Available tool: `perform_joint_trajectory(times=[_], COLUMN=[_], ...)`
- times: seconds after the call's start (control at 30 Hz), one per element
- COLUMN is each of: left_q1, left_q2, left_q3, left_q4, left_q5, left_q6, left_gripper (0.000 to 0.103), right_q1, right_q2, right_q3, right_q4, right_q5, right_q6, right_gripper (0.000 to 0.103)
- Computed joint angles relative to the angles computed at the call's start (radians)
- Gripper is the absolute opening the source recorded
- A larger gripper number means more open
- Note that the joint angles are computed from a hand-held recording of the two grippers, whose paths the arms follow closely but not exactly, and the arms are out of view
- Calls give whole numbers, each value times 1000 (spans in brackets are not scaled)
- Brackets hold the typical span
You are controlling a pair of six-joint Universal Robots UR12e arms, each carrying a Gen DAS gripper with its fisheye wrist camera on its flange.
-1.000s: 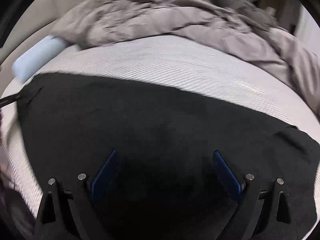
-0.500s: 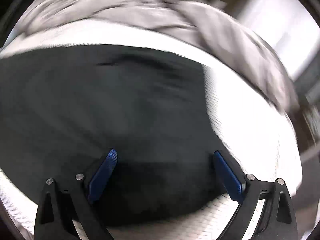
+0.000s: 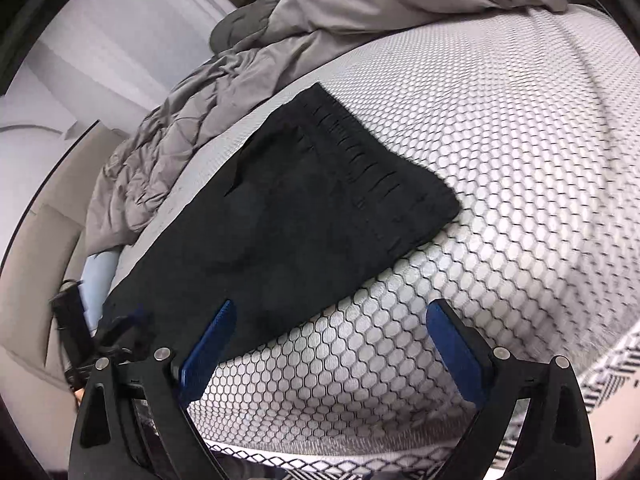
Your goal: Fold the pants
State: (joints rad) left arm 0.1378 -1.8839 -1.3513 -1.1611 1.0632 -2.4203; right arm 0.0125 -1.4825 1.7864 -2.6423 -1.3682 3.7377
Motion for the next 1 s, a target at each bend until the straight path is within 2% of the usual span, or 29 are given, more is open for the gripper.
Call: perform_joint_trajectory(times=[0.03, 0.07, 0.13, 0.17, 0.2, 0.23, 0.33, 0.37, 0.43, 0.5, 0.53, 0.6, 0.7, 0.73, 0.77, 0.8, 0.83, 0.87, 0.9, 0.97, 1.0], left_q1=[-5, -7, -4, 1, 7, 15, 50, 65, 93, 123, 140, 167, 206, 218, 230, 241, 249, 257, 260, 270, 272], left_q2=[7, 11, 11, 11, 8, 5, 0, -1, -20, -34, -40, -54, -72, -78, -84, -91, -98, -105, -111, -119, -121], left_q3=[-21, -29, -23, -21, -16, -10, -1, 0, 25, 39, 46, 61, 79, 86, 92, 100, 108, 116, 125, 137, 145], left_q4=[50, 64, 42, 32, 25, 24, 39, 59, 82, 111, 119, 137, 171, 175, 177, 180, 183, 179, 173, 156, 145], left_q5=[10, 9, -5, -21, -32, -40, -72, -80, -85, -89, -100, -106, -80, -75, -73, -69, -63, -65, -74, -100, -112], left_q6=[-11, -14, -17, -19, -26, -40, -89, -117, -154, -209, -237, -282, -341, -357, -370, -388, -409, -429, -440, -443, -433], left_gripper=[102, 102, 102, 102, 102, 102, 102, 102, 102, 102, 102, 102, 102, 102, 102, 102, 102, 102, 102, 102, 102], right_q1=[-3, -2, 8, 20, 30, 38, 55, 61, 70, 82, 94, 135, 193, 213, 240, 252, 260, 270, 276, 287, 289], right_q2=[8, 21, 53, 79, 94, 108, 142, 151, 161, 165, 161, 196, 284, 308, 342, 366, 384, 397, 395, 371, 362], right_q3=[2, -2, -17, -32, -42, -54, -87, -94, -127, -152, -158, -226, -368, -410, -470, -508, -537, -555, -548, -495, -480], right_q4=[-24, -39, -98, -146, -167, -174, -216, -252, -254, -280, -296, -302, -256, -219, -157, -119, -83, -47, -54, -153, -174], right_q5=[5, -1, -67, -140, -182, -217, -276, -294, -304, -284, -280, -260, -167, -151, -117, -68, -5, 66, 94, 68, 44], right_q6=[14, 37, 82, 120, 143, 159, 171, 160, 154, 131, 112, 24, -98, -148, -237, -302, -372, -474, -538, -623, -626], right_gripper=[98, 98, 97, 93, 76, 53, 30, 27, 21, 19, 19, 19, 20, 26, 34, 54, 65, 65, 65, 68, 76])
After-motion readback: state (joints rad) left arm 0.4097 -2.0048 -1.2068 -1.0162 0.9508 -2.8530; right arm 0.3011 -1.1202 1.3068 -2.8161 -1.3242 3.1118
